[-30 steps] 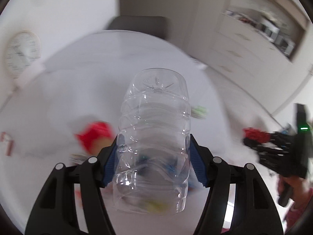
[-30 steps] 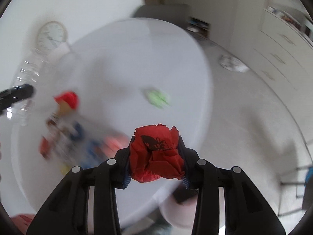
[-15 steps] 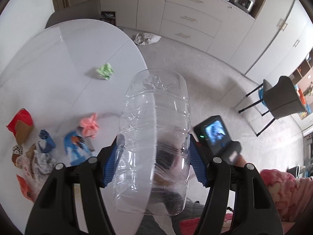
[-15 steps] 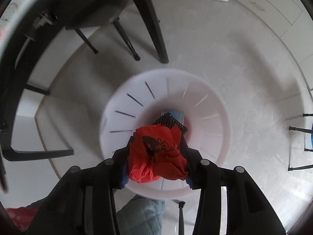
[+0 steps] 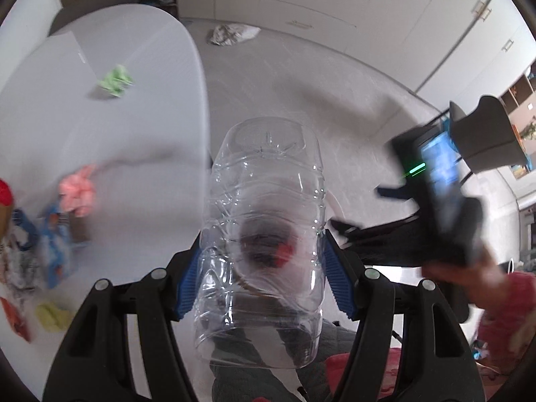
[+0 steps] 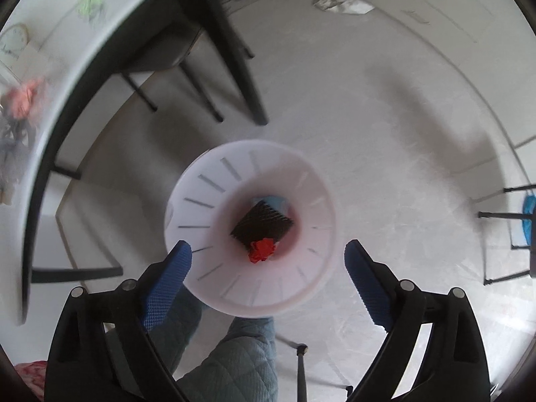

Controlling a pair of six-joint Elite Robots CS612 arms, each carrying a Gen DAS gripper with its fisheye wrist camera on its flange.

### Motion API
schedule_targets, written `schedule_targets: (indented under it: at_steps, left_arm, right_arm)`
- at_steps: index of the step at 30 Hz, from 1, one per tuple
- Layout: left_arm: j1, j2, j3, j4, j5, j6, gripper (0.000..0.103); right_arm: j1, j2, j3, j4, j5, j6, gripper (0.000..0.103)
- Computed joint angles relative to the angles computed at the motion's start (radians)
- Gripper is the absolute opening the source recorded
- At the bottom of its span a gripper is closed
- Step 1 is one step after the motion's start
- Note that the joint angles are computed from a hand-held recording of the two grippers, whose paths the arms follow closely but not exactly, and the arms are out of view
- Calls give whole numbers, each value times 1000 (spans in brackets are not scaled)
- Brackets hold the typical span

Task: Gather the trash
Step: 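Carry bottle and red paper over the bin and open both tools, then move both tools back over the table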

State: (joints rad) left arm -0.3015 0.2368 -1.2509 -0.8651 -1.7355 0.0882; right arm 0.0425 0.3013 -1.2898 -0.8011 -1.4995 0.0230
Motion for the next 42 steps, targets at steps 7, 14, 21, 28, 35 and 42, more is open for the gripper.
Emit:
schedule_targets:
  at_steps: [7,14,21,28,35,42]
  left_arm:
    - [-41,47,34,28,23,16,63]
    - [-65,102,67,58,47,12,63]
    - [-73,127,93,88,47,1,69]
    - [-62,88,46,30,-1,-61,83]
    - [-31,0,-9,-58,8,-171,95]
    - [5,-67,-52,-118,149,-269,95]
  right_arm:
    - [-36,-11,-42,24,-63,18,96]
    - [-55,5,-49,28,-52,21,96]
    - [-63,5,-44,21,-36,20,96]
    - [-53,-22,-39,-13,-40,-24,96]
    - [-17,-104,20,-80,-13,-112,96]
    - [28,-184,108,-162,25,-189,96]
